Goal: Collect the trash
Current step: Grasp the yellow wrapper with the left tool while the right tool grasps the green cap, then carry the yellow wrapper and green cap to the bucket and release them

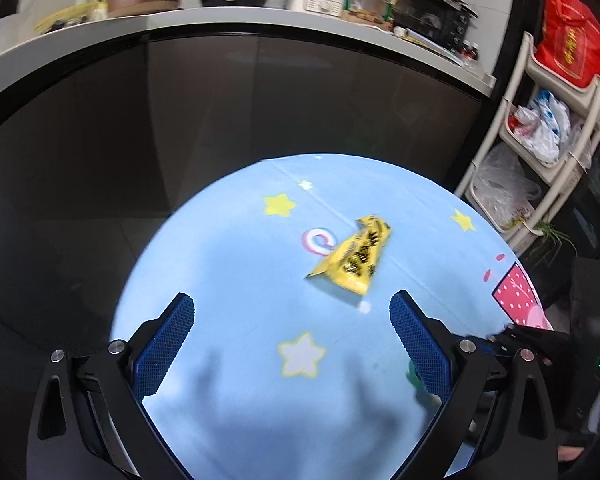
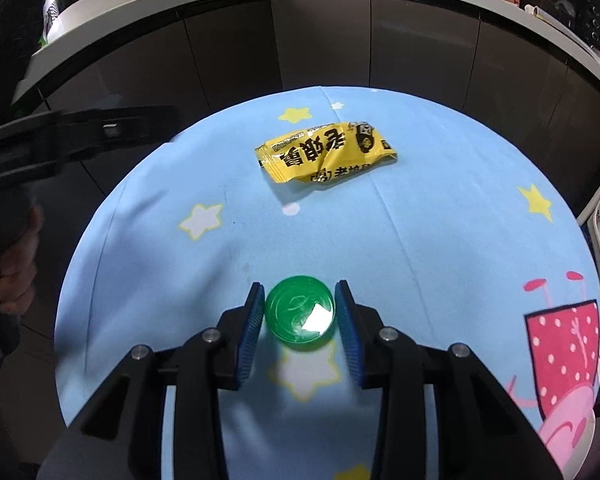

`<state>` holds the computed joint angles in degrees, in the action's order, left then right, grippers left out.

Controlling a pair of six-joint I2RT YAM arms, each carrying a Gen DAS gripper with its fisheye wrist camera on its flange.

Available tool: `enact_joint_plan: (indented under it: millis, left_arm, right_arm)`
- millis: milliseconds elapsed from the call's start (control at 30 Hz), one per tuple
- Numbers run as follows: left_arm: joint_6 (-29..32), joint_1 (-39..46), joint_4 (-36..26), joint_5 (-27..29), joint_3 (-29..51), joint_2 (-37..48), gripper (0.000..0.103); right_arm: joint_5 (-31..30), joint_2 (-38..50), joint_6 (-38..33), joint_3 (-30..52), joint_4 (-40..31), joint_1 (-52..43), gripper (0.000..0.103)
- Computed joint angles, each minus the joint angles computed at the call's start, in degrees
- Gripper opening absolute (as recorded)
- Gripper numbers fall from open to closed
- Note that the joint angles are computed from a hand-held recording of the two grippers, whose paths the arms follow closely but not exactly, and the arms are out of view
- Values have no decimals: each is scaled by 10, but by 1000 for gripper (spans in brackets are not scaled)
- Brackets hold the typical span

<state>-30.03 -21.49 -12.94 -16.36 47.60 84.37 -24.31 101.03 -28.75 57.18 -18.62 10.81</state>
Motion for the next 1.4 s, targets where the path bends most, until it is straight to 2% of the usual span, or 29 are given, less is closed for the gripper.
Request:
enact_joint_plan:
  millis: [133, 300, 533, 633, 733, 767, 800, 833, 1133, 1300, 1400]
  left_arm:
    - [16, 7, 21, 33, 59, 84, 94]
    - [38, 13, 15, 52, 152, 186, 93]
    - [49, 19, -39, 57, 278, 297, 77]
    - [62, 16, -56, 56, 304, 316, 63]
    - [57, 19, -68, 72, 316, 328, 33]
    - [54, 20, -68, 82, 314, 327, 27]
    - [51, 20, -64, 86, 307, 322, 13]
    - [45, 20, -65, 94, 303, 317, 3]
    - [3, -42, -64, 61, 240, 210, 3]
    - [-13, -106, -78, 48, 258, 169, 3]
    - [0, -160, -119, 22, 322, 185, 3]
  right_arm:
    - [-17, -26, -19, -8, -20, -35, 37]
    - [-32, -35, -31, 0, -47, -78, 37]
    - [-35, -28, -34, 5, -49, -112, 37]
    - [-42, -31, -37, 9, -59, -126, 37]
    - [-47, -28, -33, 11, -56, -129, 37]
    - [-51, -34, -34, 11, -61, -132, 37]
    - [-54, -37, -36, 9, -62, -136, 37]
    - [-59, -41, -37, 8, -66, -140, 37]
    - [-121, -91, -68, 4, -114, -210, 37]
    - [-171, -122, -102, 21, -167, -281, 37]
    - [-199, -129, -131, 40, -203, -334, 37]
